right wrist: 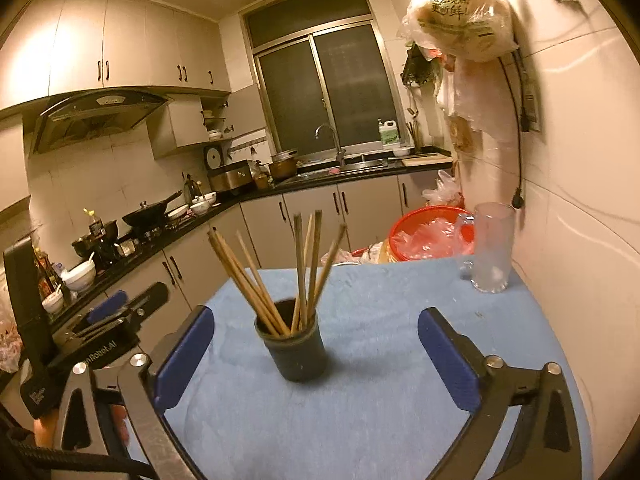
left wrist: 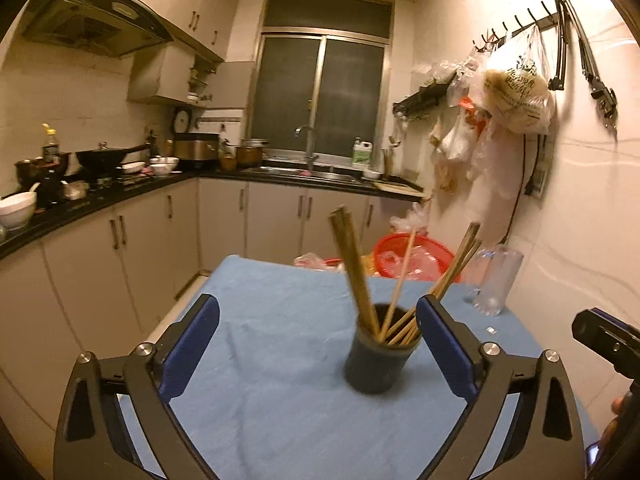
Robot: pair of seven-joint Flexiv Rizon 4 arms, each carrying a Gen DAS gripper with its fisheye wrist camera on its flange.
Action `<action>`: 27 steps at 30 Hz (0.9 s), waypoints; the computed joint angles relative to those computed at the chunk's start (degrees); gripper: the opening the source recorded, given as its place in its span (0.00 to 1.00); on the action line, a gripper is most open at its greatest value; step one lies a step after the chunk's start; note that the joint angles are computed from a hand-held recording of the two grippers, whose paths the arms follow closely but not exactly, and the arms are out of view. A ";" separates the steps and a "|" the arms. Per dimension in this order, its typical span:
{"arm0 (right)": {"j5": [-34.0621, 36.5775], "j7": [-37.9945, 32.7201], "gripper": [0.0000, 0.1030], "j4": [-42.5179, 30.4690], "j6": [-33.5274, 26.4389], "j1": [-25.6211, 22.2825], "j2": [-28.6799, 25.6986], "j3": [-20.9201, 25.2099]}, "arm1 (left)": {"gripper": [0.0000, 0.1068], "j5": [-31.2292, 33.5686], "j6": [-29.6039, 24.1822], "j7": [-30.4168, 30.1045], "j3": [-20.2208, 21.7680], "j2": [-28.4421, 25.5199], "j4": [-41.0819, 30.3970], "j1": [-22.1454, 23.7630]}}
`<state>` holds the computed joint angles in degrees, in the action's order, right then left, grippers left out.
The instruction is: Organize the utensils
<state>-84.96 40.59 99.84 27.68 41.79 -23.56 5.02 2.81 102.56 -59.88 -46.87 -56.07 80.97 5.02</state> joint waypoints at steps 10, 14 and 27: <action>5.65 -0.83 1.00 -0.77 -4.09 5.07 -3.36 1.00 | 0.96 5.80 6.32 -5.95 2.84 5.43 11.63 5.92; 5.64 -1.89 1.00 -2.16 -8.70 8.27 -4.85 0.38 | 0.96 9.19 10.51 -10.20 2.10 5.79 15.15 8.89; 5.00 -2.20 1.00 -4.31 -12.80 11.73 -7.19 -0.20 | 0.96 17.03 17.96 -19.95 8.77 9.09 18.16 8.44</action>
<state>-79.95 38.40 95.53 14.88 53.53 -30.75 4.83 19.84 120.51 -79.83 -38.10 -46.98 99.12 13.46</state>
